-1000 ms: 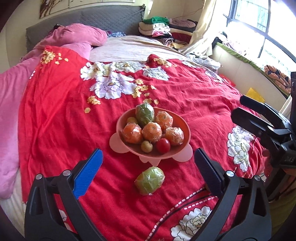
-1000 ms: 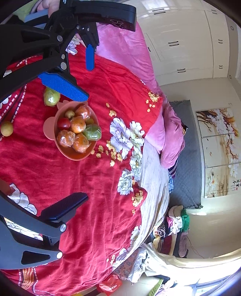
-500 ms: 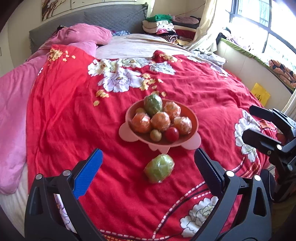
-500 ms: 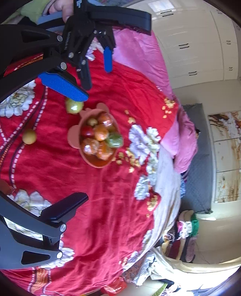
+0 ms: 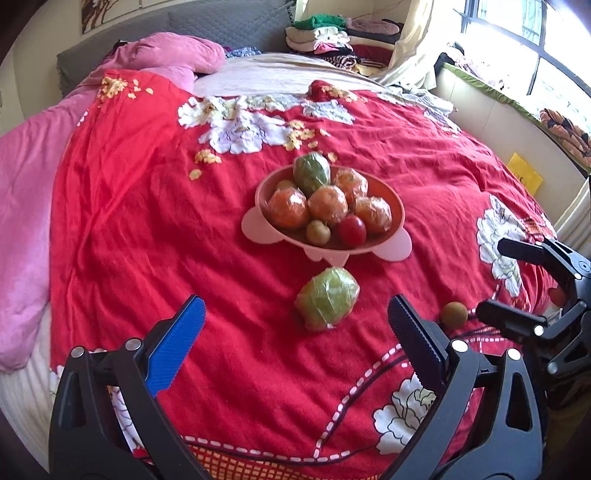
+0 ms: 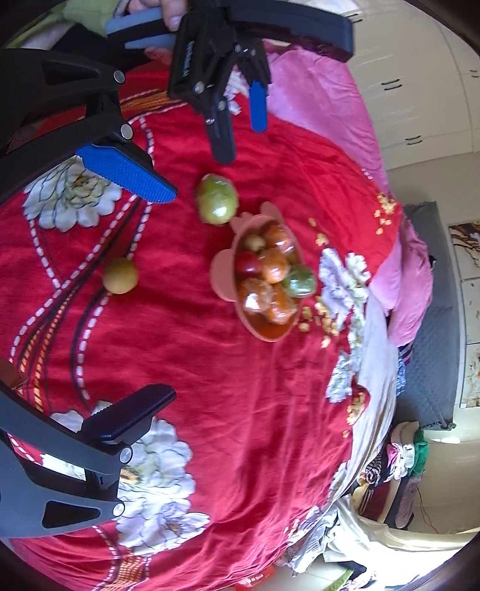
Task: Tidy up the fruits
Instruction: 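Withdraw both open grippers from the plate toward the remaining loose fruits, then grasp the large green wrapped fruit with the left gripper while the right grasps the brown fruit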
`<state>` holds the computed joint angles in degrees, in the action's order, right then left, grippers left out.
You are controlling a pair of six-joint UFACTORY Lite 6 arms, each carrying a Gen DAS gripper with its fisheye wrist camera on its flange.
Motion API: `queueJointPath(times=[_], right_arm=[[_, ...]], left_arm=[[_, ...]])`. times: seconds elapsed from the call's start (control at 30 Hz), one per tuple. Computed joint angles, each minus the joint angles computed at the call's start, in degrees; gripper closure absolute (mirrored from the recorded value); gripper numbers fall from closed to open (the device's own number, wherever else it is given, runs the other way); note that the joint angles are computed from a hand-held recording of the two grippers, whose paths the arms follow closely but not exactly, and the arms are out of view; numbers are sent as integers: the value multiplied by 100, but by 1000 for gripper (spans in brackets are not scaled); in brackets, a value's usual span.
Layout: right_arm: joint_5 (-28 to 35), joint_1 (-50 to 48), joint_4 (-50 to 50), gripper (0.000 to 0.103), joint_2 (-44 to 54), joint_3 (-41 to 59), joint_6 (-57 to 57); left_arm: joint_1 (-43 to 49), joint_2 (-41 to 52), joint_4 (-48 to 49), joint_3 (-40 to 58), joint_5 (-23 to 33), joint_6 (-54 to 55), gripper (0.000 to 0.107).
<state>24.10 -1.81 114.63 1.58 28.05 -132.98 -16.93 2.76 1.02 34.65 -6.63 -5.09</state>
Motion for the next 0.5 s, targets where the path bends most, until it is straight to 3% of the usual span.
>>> queueJointPath(times=[0.23,0.3,0.33,0.37,0.5], right_arm=[[186,48,235,6,113,-230,-335],[224,71,213,17,187,-234,-375],[251,67,146,33,248,-203,-340],[274,56,150,40,289,-190,-351],[194,156,658,54,450,-202,-918]], left_arm=[[-109,154,22,-30,-80,-54,14],[-128,192,101,-34,-108,-156,14],[-142,219,-35,-21,-104,-25,14],[-174,249,-118,-17,-114,71,14],[-185,391,685,51,-165,-667,22]])
